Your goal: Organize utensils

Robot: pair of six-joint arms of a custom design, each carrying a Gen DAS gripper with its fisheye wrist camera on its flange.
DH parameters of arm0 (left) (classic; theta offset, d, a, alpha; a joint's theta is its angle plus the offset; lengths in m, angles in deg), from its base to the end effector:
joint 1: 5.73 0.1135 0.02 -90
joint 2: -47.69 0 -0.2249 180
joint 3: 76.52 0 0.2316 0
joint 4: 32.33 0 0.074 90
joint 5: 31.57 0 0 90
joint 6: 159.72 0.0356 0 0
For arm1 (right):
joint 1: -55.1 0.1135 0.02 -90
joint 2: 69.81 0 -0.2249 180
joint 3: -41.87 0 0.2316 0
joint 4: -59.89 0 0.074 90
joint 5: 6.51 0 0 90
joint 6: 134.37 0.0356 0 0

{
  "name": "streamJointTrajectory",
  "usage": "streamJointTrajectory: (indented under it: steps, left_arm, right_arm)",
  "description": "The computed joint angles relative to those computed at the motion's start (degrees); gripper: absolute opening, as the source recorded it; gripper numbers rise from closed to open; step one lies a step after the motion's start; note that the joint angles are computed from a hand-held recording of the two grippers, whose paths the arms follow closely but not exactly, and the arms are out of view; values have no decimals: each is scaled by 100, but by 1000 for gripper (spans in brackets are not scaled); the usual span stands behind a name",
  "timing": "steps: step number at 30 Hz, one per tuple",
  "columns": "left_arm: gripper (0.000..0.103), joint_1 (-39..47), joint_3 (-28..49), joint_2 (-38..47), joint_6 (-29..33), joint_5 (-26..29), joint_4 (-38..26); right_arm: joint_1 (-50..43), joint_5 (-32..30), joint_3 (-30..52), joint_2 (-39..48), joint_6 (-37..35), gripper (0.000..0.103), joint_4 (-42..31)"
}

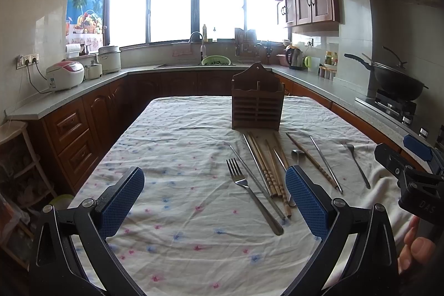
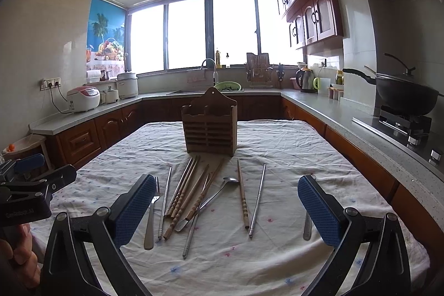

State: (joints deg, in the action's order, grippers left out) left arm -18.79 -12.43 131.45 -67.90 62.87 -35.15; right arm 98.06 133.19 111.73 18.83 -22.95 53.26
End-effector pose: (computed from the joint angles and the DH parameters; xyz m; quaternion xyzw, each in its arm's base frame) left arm 0.3060 -0.0738 0.2172 0.1289 0.8210 -0.0864 0.5494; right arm 0.2538 0.1993 0.2221 0.0772 0.7955 -0.0424 0.5995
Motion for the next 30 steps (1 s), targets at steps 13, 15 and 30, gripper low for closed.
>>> streamJointTrajectory:
  steps: [13, 15, 30]
  left_arm:
    - [103, -16, 29, 25, 4, 7, -13]
    - [103, -17, 38, 32, 2, 11, -19]
    - [103, -32, 127, 195, -9, 36, -13]
  right_arm:
    - [43, 10, -13, 15, -37, 103, 56]
    - [43, -5, -9, 26, -45, 103, 63]
    - [-30, -135, -5, 32, 4, 103, 16]
